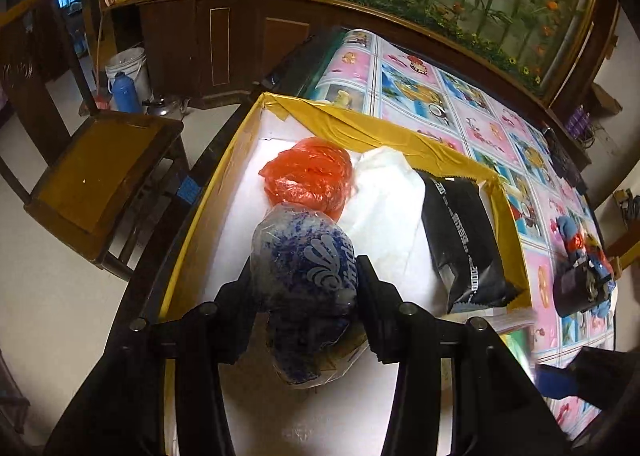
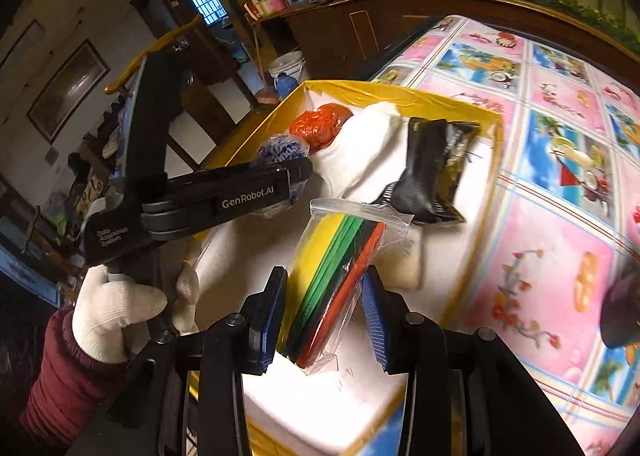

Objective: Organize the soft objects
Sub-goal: 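Carry the wrapped ball and sponge bag into the box and release both, then move both tools back toward the items on the table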

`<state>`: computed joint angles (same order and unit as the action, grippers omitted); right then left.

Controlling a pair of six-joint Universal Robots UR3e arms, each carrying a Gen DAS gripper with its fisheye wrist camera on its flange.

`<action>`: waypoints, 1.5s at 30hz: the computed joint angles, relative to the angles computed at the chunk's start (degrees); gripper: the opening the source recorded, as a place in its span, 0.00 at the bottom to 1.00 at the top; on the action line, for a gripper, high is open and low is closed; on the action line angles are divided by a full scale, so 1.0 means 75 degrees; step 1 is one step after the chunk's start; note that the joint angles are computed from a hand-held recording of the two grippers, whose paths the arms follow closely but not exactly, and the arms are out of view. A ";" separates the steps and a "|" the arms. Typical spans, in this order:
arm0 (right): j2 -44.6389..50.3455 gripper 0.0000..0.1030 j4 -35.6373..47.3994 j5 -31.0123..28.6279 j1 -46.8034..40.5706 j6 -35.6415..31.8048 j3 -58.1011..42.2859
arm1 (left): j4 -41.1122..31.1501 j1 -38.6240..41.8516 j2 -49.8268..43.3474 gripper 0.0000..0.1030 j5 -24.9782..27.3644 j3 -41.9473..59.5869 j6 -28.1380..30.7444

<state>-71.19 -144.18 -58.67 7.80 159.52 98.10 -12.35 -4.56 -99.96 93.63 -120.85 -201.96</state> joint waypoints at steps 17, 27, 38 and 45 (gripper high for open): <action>0.2413 0.69 -0.0371 -0.0169 0.0659 0.1301 -0.2456 | 0.0890 0.0706 0.1791 0.58 -0.1001 -0.1658 -0.0788; 0.0193 0.72 -0.2218 0.0755 -0.0936 0.0755 0.1237 | 0.1026 -0.0710 0.1606 0.58 -0.0756 -0.1301 -0.1369; -0.3247 0.75 0.0081 0.2277 -0.5132 -0.3151 0.5091 | 0.1101 -0.3648 0.0182 0.62 0.0054 0.0277 -0.2979; -0.5061 0.75 0.5426 0.2460 -0.9285 -0.7214 0.4868 | 0.0657 -0.5093 -0.1502 0.62 0.0144 0.2081 -0.3636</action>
